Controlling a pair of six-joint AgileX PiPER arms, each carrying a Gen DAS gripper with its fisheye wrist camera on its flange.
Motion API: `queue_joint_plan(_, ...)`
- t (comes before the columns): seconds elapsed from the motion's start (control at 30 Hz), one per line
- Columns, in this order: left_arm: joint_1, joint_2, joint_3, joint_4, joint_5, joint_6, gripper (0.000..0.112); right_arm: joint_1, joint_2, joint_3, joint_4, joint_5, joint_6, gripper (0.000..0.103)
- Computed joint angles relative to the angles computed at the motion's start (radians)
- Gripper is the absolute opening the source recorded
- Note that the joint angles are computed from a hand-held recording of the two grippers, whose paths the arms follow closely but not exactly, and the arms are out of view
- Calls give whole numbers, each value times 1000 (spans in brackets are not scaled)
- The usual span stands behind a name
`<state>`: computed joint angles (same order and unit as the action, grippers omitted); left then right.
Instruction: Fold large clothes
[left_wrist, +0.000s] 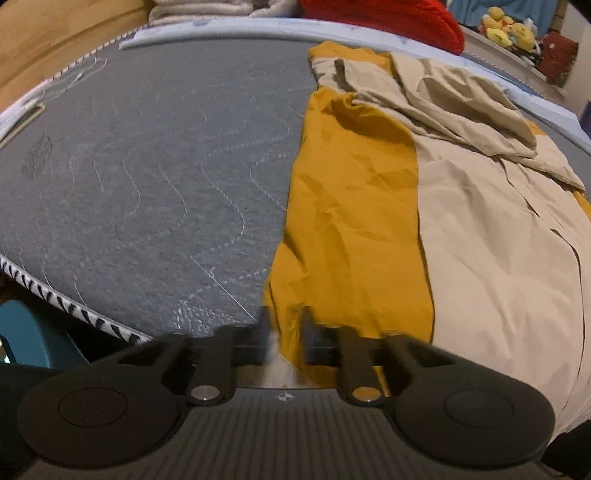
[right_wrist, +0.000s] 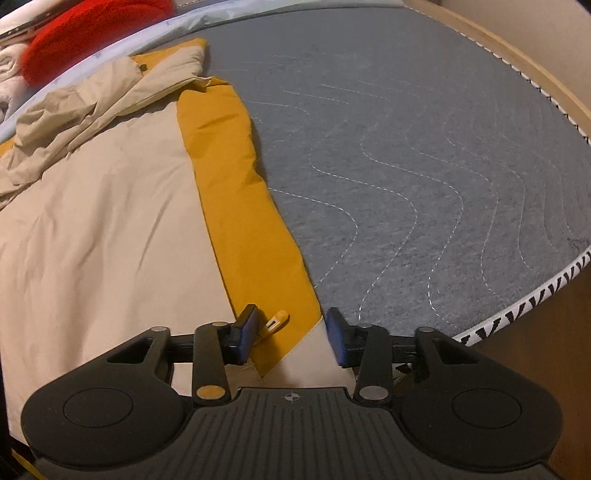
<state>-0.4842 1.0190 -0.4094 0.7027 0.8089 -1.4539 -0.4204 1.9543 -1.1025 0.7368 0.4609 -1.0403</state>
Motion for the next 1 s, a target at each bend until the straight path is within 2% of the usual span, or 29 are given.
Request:
queue_joint_plan(0.07, -23, -34, -6, 26, 29, -40, 6, -2, -6, 9, 25, -1, -19, 15)
queue_joint_plan(0.1, -69, -57, -10, 49, 80, -80, 6, -17, -18, 17, 58, 19, -49, 10)
queue_joint_plan(0.13, -115, -71, -15, 74, 129, -123, 6, -30, -33, 24, 83, 35, -69, 9)
queue_joint_plan(0.2, -152, -78, -25, 88, 172, -148, 6, -44, -73, 56, 130, 34, -114, 8)
queue_joint_plan(0.27, -92, -80, -25, 43, 127, -86, 6, -54, -106, 88, 131, 23, -118, 8)
queue_joint_plan(0.33, 77, -81, -12, -99, -3, 78, 10, -44, -99, 78, 74, 13, -48, 8)
queue_joint_plan(0.4, 163, -85, 9, -176, -61, 153, 16, -39, -81, 57, 25, 21, 19, 11)
queue_joint_plan(0.47, 177, -99, 16, -188, -63, 161, 22, -24, -68, 47, -28, -2, 85, 15)
queue_joint_plan(0.53, 186, -102, 17, -207, -66, 183, 32, -14, -58, 41, -83, -15, 146, 24)
queue_joint_plan(0.7, 137, -70, 11, -170, -48, 142, 35, -13, -47, 31, -75, -11, 128, 27)
queue_joint_plan(0.73, 145, -28, 5, -150, -79, 133, 35, -12, -46, 29, -78, -11, 122, 27)
queue_joint_plan(0.8, 133, -5, 5, -126, -85, 116, 35, -3, -48, 35, -87, -27, 109, 24)
queue_joint_plan(1.0, 103, 17, -1, -104, -66, 94, 38, 2, -57, 40, -85, -36, 94, 21)
